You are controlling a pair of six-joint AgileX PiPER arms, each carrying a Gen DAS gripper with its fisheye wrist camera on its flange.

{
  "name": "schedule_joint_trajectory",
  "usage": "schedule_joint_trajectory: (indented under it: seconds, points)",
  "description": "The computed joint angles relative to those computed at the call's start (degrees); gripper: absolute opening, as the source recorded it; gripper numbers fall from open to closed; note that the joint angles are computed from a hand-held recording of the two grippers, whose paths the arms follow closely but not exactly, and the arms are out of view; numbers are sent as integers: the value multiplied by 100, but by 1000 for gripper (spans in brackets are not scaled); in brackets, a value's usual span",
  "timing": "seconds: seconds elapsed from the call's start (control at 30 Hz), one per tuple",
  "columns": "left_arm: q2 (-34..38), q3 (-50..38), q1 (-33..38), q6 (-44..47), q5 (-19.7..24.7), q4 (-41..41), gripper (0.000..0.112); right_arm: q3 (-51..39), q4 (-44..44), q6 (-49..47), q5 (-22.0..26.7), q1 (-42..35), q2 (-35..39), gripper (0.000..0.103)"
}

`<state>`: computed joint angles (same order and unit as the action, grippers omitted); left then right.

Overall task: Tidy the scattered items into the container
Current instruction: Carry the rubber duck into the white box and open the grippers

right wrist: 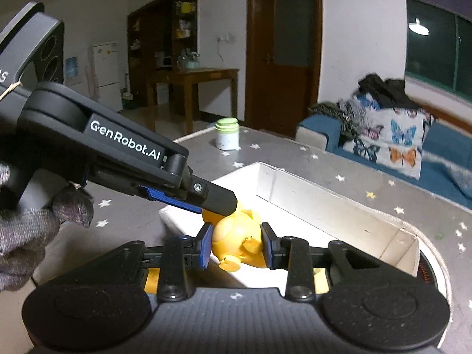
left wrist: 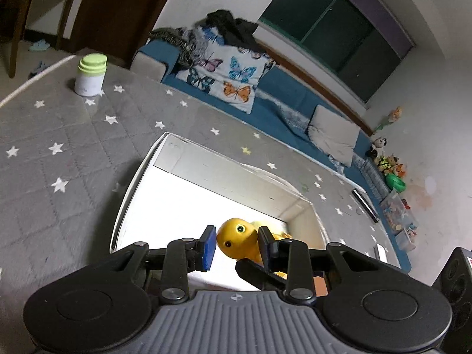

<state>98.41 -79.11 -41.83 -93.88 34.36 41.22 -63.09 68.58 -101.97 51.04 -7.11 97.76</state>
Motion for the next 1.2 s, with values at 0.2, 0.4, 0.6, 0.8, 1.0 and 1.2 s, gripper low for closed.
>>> schedule_joint_trajectory:
  seconds: [0.2, 0.4, 0.6, 0.8, 1.0, 1.2]
  points:
    - [563, -384, 697, 1313, -355, -1258, 34, -1157, -737, 1258, -194, 387, 985, 33]
    - [904, -502, 1053, 2122, -535, -2087, 34, -1974, -1497, 2322, -150, 607, 1666, 33]
    - [1139, -747, 1117, 2653, -369, -2397, 33, -2349, -2158, 2958, -175, 768, 1955, 33]
    - [1188, -817, 1090, 2667, -301, -2373, 33, -2374, -2463, 3211, -249, 857, 1964, 33]
    - [1198, -882, 1061, 2535, -240, -2218, 33, -2346, -2623, 3240, -286, 921, 1897, 34]
    - [1037, -758, 964, 2216, -209, -1877, 33, -2230, -2512, 3094, -330, 880, 1800, 41]
